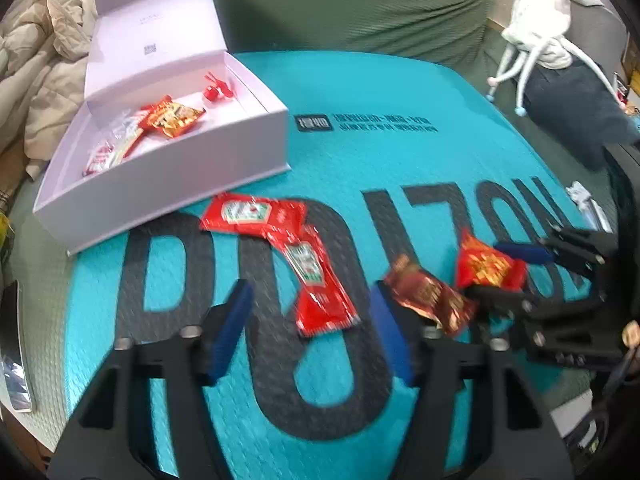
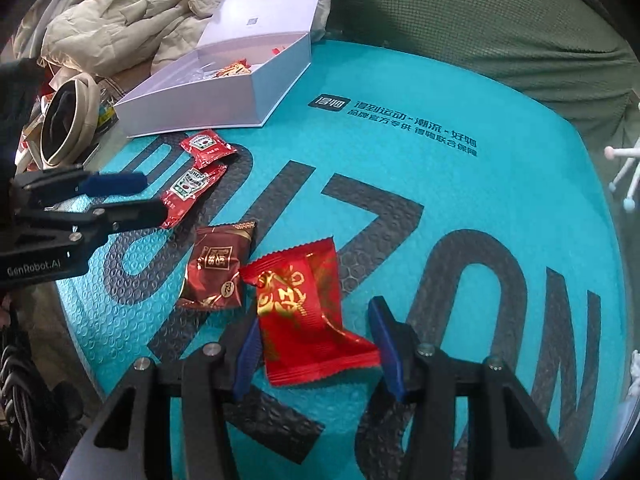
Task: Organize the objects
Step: 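Grasp the red candy packet with the right gripper while the left grasps a Heinz ketchup sachet, then lift both held packets and carry them toward the white box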
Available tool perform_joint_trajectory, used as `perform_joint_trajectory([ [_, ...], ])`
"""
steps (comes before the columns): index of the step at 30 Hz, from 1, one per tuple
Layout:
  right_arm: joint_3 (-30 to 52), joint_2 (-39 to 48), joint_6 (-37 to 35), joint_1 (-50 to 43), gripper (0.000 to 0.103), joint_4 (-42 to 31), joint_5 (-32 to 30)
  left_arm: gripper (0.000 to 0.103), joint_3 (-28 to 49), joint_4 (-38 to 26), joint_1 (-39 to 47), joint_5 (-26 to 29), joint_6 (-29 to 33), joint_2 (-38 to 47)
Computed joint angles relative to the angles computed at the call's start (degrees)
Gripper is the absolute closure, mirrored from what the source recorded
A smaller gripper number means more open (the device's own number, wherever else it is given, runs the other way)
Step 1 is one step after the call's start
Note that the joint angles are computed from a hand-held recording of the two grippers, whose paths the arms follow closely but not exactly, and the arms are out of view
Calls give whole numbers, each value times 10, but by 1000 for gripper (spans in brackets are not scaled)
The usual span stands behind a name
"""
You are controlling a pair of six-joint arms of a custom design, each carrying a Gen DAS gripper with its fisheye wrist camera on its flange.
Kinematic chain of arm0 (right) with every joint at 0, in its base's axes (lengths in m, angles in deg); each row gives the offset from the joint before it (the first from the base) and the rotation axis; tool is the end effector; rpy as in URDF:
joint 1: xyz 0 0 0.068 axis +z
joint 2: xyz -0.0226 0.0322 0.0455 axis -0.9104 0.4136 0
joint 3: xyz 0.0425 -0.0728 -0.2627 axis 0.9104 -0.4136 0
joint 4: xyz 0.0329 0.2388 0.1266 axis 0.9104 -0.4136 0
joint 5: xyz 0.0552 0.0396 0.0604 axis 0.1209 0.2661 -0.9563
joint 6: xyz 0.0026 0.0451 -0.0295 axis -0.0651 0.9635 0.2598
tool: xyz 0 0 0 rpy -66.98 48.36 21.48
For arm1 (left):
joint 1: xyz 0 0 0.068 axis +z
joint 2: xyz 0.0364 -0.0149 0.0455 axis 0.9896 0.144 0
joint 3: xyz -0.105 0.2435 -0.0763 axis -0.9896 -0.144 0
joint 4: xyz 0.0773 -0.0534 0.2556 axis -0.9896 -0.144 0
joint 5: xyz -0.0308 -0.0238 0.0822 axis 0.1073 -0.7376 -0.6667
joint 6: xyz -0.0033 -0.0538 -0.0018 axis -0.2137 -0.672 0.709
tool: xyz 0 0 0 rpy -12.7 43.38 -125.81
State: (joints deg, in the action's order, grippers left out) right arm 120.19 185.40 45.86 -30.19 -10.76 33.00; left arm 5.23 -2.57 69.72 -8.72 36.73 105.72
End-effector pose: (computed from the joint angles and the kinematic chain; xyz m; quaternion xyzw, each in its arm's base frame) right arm 0.2967 0.2063 0.1201 -0.1609 0.9489 0.0688 0.2626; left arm 0.3102 -0.0719 0.1820 0.1614 0.9368 -0.0960 0.2952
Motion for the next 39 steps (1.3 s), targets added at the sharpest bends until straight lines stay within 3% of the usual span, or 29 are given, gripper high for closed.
perform_joint_trajectory([
  [7,0,-3,2,0,50,-11,9,40,80,-37,6,1,-27,99],
  [11,-2,-3,3,4,48,-17,23,40,60,-6,-8,-23,-17,94],
  [16,-15,-8,7,7,47,0,29,63,43,6,-11,-30,-18,79],
  [18,-19,-10,8,8,51,5,31,81,46,-1,-3,-21,-19,79],
  [24,-33,-30,26,10,53,10,21,82,45,-28,12,22,-23,68],
  [39,-11,-55,35,63,53,-10,28,82,-79,-50,76,60,-32,-77],
])
